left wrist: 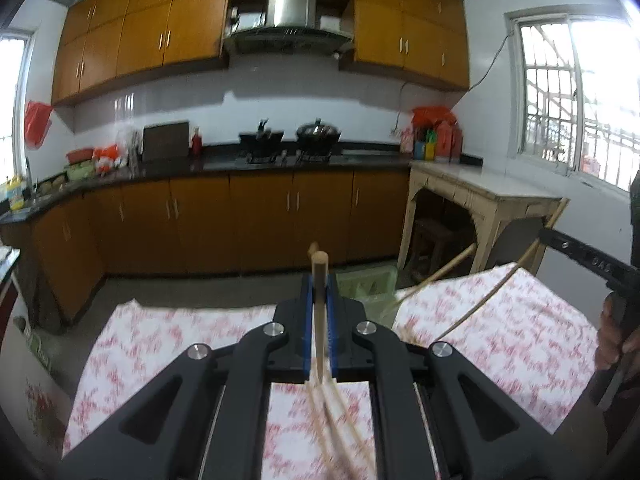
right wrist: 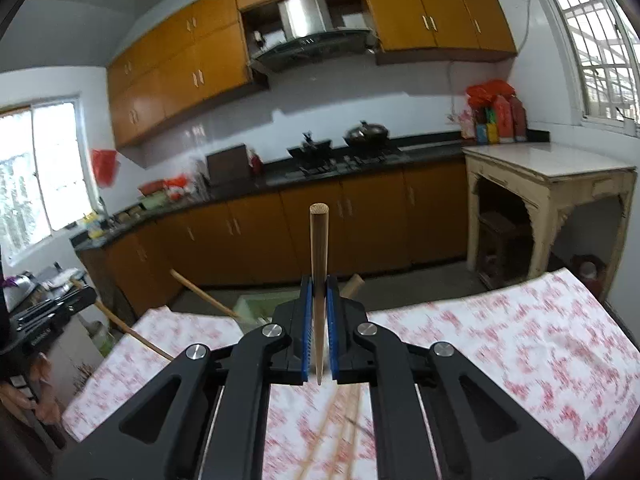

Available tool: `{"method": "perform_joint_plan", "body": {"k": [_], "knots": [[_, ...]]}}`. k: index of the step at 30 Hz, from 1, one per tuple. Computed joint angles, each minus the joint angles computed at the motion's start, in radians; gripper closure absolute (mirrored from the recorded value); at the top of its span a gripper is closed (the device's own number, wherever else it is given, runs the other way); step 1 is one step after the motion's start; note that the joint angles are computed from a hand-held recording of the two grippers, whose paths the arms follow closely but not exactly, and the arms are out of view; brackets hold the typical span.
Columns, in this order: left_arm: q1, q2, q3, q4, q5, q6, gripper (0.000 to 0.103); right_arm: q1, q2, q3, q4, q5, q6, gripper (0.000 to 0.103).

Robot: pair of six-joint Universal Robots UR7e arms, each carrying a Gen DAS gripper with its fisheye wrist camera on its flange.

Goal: Organize utensils
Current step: 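Raise the left tool's chopstick into the holder while the right tool inserts its own, then open both tools to drop the chopsticks into the green holder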

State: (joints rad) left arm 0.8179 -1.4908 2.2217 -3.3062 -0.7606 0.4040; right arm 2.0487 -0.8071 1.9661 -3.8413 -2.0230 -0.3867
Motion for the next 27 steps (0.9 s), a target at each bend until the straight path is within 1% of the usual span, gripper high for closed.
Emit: {"method": "perform_joint_plan", "body": {"k": [5,10,11,17,19,23,27], "knots": [[-0.041,0.054,-0.067,-0.049,-0.025,0.034,0.096,0.028,0.036,-0.088,0.017,0.017,-0.051,0.096],[-0.056,0.167,-0.163,-0.204,-0.042,0.130,0.096,0.031,0.089,-0.181,0.010,0.017,-0.093,0.096],[-0.053,0.203,-0.192,-0.247,-0.041,0.158,0.096,0.028,0.100,-0.199,0.010,0.020,-0.096,0.096],[-0.003,0.342,-0.309,-0.346,-0.073,0.208,0.096,-0.002,0.146,-0.262,0.048,0.044,-0.083,0.096],[0.018,0.374,-0.339,-0.355,-0.082,0.208,0.096,-0.010,0.163,-0.279,0.067,0.040,-0.075,0.096],[0.054,0.427,-0.375,-0.356,-0.078,0.208,0.096,-0.026,0.191,-0.305,0.103,0.030,-0.067,0.095],[0.084,0.450,-0.382,-0.335,-0.070,0.198,0.096,-0.043,0.203,-0.310,0.139,0.022,-0.049,0.095]]}}
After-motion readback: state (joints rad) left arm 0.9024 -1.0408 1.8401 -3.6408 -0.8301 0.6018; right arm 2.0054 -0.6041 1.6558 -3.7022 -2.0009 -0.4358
